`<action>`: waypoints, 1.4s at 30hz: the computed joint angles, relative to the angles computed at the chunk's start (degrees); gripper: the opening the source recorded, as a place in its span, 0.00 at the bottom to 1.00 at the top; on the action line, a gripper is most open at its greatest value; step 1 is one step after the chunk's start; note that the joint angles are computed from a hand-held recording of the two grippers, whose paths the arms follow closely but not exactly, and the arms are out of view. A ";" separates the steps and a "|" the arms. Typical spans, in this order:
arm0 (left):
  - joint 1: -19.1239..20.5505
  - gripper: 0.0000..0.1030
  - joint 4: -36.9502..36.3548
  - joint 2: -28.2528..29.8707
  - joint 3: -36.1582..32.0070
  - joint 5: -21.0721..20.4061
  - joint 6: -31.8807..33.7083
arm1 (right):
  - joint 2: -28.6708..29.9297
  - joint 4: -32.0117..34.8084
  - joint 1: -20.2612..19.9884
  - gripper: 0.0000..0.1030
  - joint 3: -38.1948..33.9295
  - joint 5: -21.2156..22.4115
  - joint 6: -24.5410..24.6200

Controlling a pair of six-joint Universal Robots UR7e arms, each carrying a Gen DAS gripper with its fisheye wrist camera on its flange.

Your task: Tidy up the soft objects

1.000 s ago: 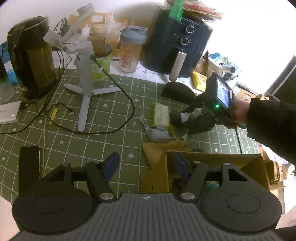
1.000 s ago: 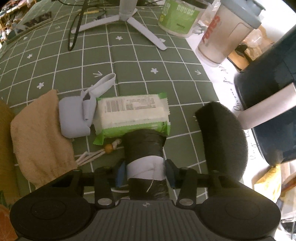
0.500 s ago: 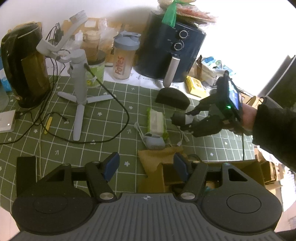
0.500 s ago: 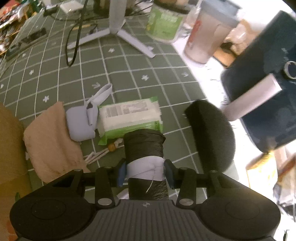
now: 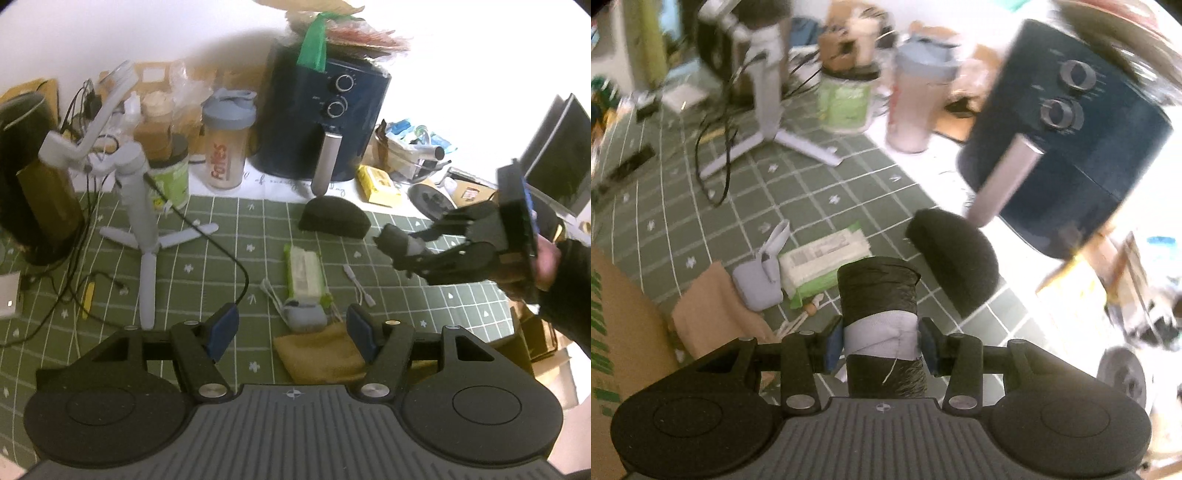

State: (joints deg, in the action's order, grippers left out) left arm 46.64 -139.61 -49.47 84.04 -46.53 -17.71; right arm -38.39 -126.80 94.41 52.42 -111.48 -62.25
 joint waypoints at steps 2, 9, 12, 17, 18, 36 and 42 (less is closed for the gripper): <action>0.37 0.62 -0.13 0.86 -1.29 -0.17 1.69 | -1.32 -0.84 -0.30 0.45 1.15 0.93 2.10; 1.57 0.62 0.34 3.92 -5.72 -1.26 6.97 | -6.61 -6.38 -0.84 0.45 7.22 3.21 5.58; 1.98 0.62 1.01 5.18 -7.54 -1.79 8.82 | -8.43 -8.26 -0.98 0.45 9.22 3.56 6.85; 2.67 0.62 2.19 7.45 -10.73 -2.58 11.39 | -11.18 -9.34 -1.42 0.45 11.99 4.03 11.29; 2.82 0.62 2.44 7.85 -11.36 -2.87 11.74 | -11.81 -9.18 -1.63 0.45 12.66 4.19 12.51; 6.51 0.62 12.65 17.45 -24.58 -5.37 15.41 | -21.19 -16.79 -3.23 0.45 25.59 4.37 24.69; 8.31 0.71 15.16 21.35 -29.87 -6.08 15.51 | -23.65 -18.47 -3.17 0.45 28.78 2.93 26.68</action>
